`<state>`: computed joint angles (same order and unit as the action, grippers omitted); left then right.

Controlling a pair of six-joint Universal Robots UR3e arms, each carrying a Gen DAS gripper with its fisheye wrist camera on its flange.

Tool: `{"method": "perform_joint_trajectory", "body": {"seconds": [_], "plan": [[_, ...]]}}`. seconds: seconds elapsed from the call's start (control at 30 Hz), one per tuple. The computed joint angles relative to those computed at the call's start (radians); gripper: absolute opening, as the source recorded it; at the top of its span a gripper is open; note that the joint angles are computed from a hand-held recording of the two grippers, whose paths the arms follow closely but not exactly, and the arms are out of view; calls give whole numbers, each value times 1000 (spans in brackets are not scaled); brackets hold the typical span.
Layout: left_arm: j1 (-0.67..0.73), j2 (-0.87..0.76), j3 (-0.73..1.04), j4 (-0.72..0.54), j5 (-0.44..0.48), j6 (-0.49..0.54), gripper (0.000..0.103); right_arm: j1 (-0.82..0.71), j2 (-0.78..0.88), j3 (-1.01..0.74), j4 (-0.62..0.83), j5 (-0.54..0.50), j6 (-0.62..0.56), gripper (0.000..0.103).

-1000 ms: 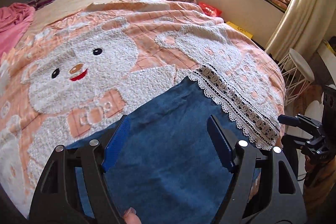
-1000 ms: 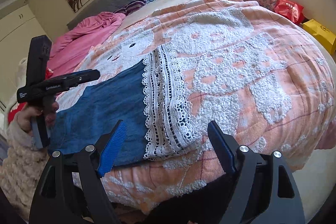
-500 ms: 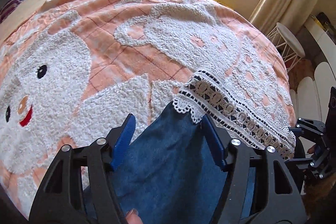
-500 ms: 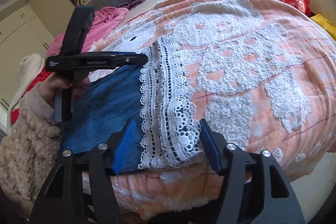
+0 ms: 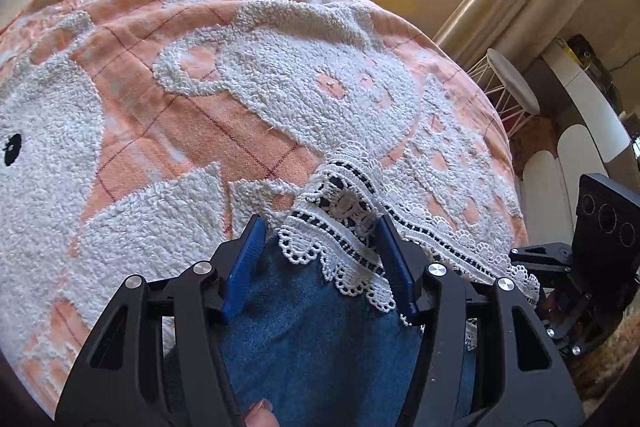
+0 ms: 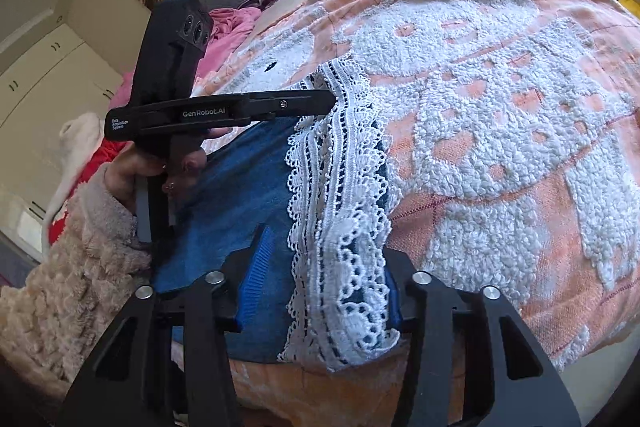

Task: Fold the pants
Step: 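Grasp the lace hem with the right gripper while the left gripper grasps the lace edge, then lift the lace hem with both grippers and lay it over the other leg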

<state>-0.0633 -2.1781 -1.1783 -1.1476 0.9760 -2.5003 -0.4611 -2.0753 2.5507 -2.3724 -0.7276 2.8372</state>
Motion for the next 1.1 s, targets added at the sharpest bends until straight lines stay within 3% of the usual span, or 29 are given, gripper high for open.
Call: {"method": "perform_joint_trajectory", "body": {"seconds": [0.07, 0.17, 0.3, 0.53, 0.73, 0.9, 1.1], "plan": [[-8, 14, -23, 26, 16, -13, 38, 1, 8, -4, 8, 11, -10, 23], [-11, 40, -70, 83, 32, -36, 23, 27, -23, -8, -6, -1, 1, 22], [33, 98, -141, 88, -27, -46, 14, 77, -73, -16, -56, -19, 53, 19], [201, 299, -312, 15, -208, 42, 14, 258, -52, -107, -190, -72, 196, 17], [396, 487, -444, -132, -315, 186, 14, 536, 154, -287, -376, -200, 348, 17], [567, 589, -522, -286, -335, 343, 14, 763, 378, -481, -445, -320, 425, 18], [724, 635, -599, -392, -312, 447, 14, 970, 602, -670, -434, -441, 454, 18]]}}
